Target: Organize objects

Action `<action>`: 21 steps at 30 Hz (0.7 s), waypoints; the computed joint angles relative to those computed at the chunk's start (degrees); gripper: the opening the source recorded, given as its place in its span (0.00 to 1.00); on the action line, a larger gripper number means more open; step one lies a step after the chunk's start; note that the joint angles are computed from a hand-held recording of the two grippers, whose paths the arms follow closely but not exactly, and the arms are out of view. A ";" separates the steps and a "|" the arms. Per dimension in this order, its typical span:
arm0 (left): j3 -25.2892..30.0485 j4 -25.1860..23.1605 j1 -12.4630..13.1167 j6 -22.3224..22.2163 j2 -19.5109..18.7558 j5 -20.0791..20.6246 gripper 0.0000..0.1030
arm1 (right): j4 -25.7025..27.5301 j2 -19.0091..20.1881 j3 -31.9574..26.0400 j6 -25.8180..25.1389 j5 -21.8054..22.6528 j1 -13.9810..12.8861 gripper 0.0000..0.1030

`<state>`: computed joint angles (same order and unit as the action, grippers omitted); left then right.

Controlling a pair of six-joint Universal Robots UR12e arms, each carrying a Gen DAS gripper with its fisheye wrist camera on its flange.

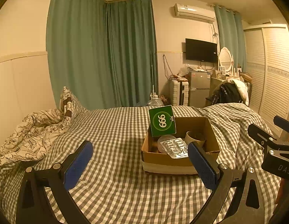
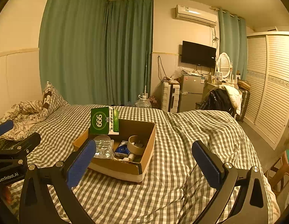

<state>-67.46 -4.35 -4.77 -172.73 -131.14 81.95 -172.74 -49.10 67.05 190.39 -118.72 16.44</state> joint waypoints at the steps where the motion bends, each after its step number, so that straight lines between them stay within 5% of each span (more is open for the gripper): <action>1: -0.04 0.08 0.01 0.02 0.02 0.02 1.00 | 0.10 0.01 -0.03 0.05 0.09 -0.02 1.00; 21: 0.28 -0.39 0.09 -0.92 0.06 0.29 1.00 | 0.82 0.05 -0.20 0.96 1.61 -0.30 1.00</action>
<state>-67.18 -4.75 -4.68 -173.65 -131.08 82.24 -171.93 -49.05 66.85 191.35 -117.11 16.14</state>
